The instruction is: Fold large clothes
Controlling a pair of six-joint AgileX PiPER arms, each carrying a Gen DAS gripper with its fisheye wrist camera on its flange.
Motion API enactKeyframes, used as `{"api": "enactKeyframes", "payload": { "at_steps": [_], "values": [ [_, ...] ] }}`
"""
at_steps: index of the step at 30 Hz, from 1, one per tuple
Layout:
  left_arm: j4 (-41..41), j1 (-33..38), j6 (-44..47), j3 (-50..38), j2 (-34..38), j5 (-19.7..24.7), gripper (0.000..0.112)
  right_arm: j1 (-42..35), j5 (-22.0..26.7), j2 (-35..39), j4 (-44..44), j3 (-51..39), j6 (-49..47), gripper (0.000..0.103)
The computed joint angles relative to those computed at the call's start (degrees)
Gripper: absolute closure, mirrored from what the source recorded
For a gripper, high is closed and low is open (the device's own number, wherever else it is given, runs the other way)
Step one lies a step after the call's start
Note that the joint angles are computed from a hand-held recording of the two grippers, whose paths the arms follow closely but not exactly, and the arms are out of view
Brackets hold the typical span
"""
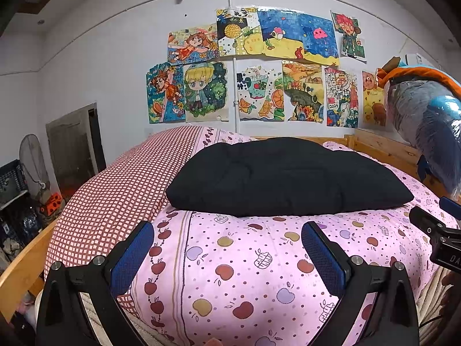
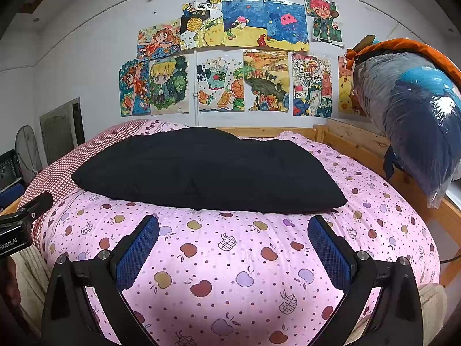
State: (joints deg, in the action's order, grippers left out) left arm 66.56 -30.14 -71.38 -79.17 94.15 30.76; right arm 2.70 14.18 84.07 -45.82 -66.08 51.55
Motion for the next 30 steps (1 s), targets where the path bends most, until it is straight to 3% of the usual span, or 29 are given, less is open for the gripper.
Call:
{"api": "enactKeyframes", "payload": {
  "at_steps": [30],
  "values": [
    [0.7,-0.1,-0.6,0.4,-0.1,0.0,0.009,0.4,0.3,0.1,-1.6,0.0,1.9,0.002]
  ]
}}
